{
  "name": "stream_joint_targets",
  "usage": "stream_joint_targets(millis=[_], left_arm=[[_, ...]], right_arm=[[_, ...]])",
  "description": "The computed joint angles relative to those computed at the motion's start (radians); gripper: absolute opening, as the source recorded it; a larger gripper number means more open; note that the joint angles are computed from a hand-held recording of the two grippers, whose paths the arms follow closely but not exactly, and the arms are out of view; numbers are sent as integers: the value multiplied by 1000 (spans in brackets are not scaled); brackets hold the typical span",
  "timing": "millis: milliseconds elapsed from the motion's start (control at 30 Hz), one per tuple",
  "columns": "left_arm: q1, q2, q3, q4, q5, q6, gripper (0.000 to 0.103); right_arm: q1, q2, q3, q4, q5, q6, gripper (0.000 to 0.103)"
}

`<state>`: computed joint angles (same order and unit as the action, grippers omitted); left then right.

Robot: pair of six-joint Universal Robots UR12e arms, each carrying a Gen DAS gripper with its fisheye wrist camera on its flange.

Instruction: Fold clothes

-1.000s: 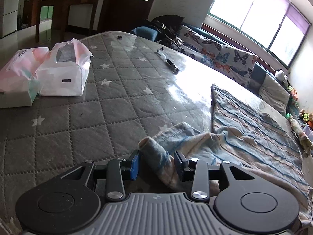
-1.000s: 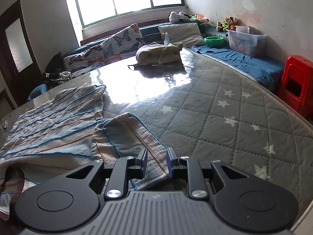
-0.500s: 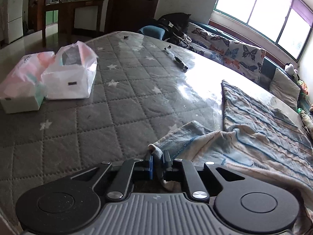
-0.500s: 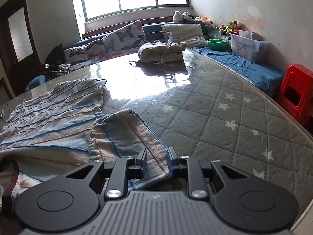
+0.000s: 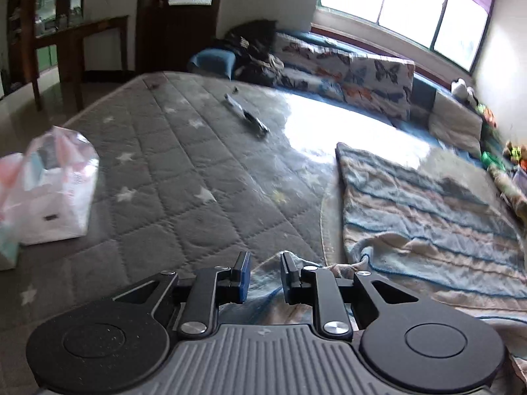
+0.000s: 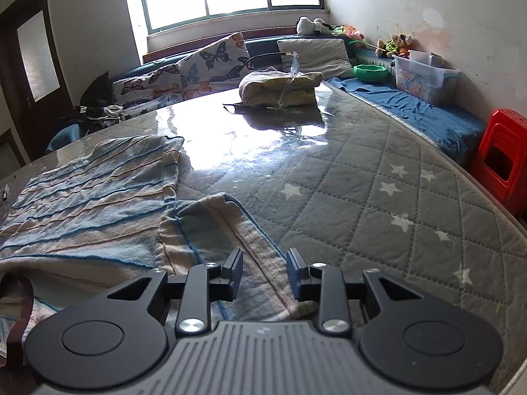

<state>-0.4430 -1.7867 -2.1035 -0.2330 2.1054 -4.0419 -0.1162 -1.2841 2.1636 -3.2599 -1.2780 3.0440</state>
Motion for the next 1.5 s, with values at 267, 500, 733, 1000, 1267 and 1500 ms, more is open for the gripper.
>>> stream_joint_targets(millis=[267,500,733,1000,1267,1500], left_arm=[[15,-32,12,28,-47,54,22],[-5,-44,12,64,-1,85,3],[-39,-45,23,-7,146,14,2],[-37,-36,14,-75,144,-36,3],[-36,-23,16,-98,135,-43,17],[-49,-25,41,-95,165,-11,55]], right_arm=[[6,11,-11,0,1,-2,33],[11,16,-16,1,-4,-12,38],[13,16,-15,4,-12,-29,38],[20,13,1,-19,-35,-88,41],[11,3,-53,99,58,-104,40],[47,34,-172,225,185,-159,42]])
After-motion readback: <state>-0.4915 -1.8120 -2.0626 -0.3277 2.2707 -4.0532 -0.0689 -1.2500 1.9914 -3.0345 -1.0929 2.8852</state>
